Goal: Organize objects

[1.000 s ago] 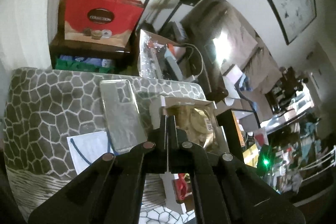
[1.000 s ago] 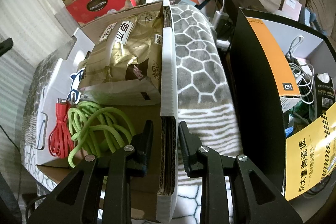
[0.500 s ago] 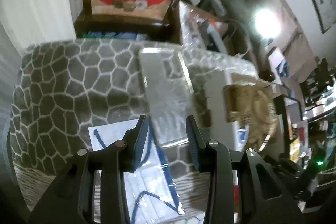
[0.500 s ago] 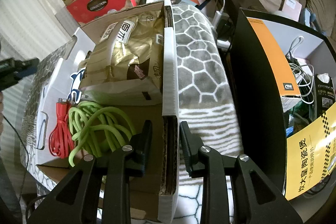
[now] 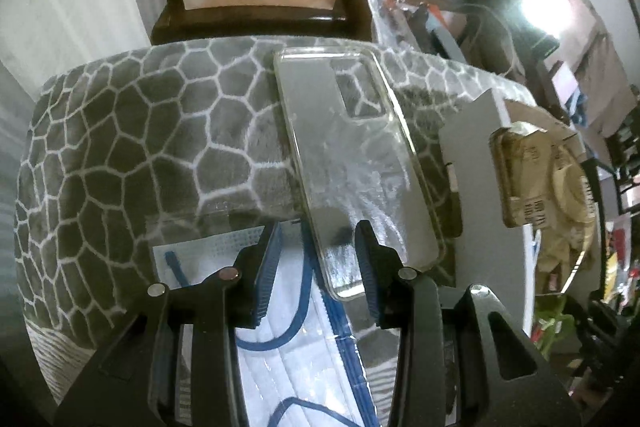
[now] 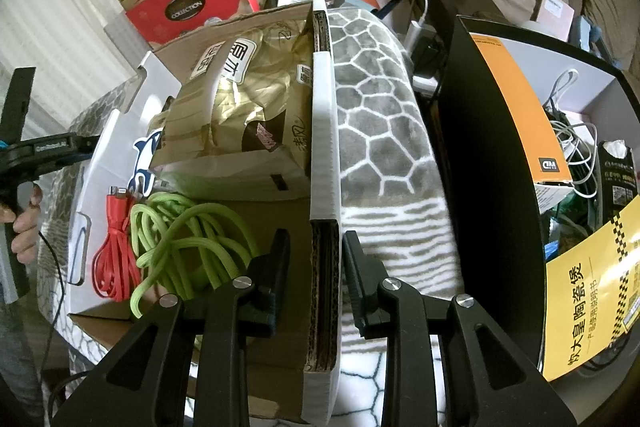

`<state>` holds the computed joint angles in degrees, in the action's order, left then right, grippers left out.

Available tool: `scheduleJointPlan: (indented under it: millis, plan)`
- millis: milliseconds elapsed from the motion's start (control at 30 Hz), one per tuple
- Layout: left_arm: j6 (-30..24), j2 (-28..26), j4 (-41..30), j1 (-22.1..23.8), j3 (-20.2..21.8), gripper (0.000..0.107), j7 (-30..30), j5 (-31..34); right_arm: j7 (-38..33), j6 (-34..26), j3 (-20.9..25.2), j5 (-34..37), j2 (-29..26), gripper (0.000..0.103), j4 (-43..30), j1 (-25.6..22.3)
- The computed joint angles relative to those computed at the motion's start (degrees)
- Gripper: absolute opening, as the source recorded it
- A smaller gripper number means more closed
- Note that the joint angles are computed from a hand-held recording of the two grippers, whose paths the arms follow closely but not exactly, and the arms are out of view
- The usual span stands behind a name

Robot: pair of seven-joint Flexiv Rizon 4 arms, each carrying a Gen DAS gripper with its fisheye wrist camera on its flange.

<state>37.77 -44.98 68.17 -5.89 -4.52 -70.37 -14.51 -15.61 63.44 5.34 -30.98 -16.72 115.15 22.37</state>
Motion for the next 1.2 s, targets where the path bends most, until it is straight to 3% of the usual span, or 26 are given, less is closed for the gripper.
scheduleJointPlan:
  millis: [167,267,367,700,967,1200]
  plan:
    - [2.00,0.31,0.74,-0.83,0.54,0.036,-0.16,1.32,0.32,0.03,-0.10,-0.26,-0.06,0.028,-0.03,0.16]
    - [2.47,-0.12,0.20,-0.88,0.58,0.013,-0.59,1.47,0.34,0.11,-0.08,-0.23,-0.07,0.028,-0.01,0.14]
    - [2.16,-0.47,-0.47,-0.76,0.70,0.006,-1.39,1.31,0.31,0.07,-0.06,-0.20,-0.06,0.028,-0.02,0.14]
    - [7.64,3.82,4.02,1.29,-0.54,0.004,4.30,0.17,0.65,-0.25,-0.14,-0.54,-0.17,0.028,-0.20,0.39]
    - [13.24,6.94,6.00,0.61,2.60,0.004,8.16,5.43,1.18,-0.49,-0.09,-0.94,-0.24,0.028,-0.31,0.59]
    - [8.51,7.99,6.70,3.94,0.51,0.004,11.17,1.39,1.24,-0.40,-0.08,-0.94,-0.25,0.029,-0.32,0.57]
